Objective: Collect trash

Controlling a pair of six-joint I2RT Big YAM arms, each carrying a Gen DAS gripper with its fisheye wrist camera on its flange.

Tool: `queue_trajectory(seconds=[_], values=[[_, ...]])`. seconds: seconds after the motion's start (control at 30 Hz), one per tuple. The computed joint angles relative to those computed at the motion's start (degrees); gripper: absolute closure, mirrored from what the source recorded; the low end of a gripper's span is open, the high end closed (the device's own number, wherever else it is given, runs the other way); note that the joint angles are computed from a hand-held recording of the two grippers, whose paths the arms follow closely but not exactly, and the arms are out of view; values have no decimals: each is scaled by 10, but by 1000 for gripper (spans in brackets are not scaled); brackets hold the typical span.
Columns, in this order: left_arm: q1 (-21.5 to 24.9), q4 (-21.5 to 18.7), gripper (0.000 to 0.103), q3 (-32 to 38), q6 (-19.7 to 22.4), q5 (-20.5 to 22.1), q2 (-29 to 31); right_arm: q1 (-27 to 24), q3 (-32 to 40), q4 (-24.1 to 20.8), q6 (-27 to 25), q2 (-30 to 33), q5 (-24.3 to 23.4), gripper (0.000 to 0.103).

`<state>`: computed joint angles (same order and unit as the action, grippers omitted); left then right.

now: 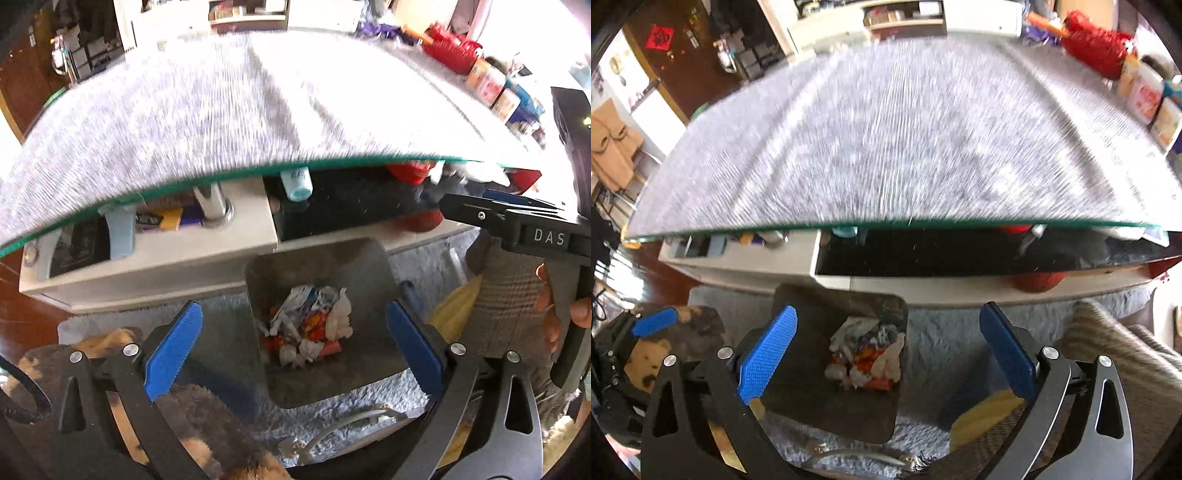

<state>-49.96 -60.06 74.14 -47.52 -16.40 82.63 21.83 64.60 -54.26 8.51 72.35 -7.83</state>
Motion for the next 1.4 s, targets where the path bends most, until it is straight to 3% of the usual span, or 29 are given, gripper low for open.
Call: queue_trajectory(seconds=[0.23, 0.37, 0.5, 0.7, 0.93, 1.0, 1.4], values=[[-29, -45, 8, 42, -19, -84, -26, -7, 12, 6, 3, -68, 17, 3], [-52, -81, 8, 71, -44, -162, -50, -6, 25, 12, 7, -110, 54, 3], [-76, -89, 8, 97, -43, -235, -69, -9, 31, 29, 5, -157, 63, 3], [-113, -105, 8, 140, -33, -337, -73, 1, 38, 47, -13, -208, 115, 3], [-149, -172, 8, 188, -58, -441, -54, 8, 34, 61, -4, -238, 150, 3], [-153, -193, 8, 196, -79, -453, -50, 12, 34, 61, -3, -241, 158, 3], [-169, -189, 8, 184, -100, -457, -52, 38, 17, 64, -3, -261, 187, 3]])
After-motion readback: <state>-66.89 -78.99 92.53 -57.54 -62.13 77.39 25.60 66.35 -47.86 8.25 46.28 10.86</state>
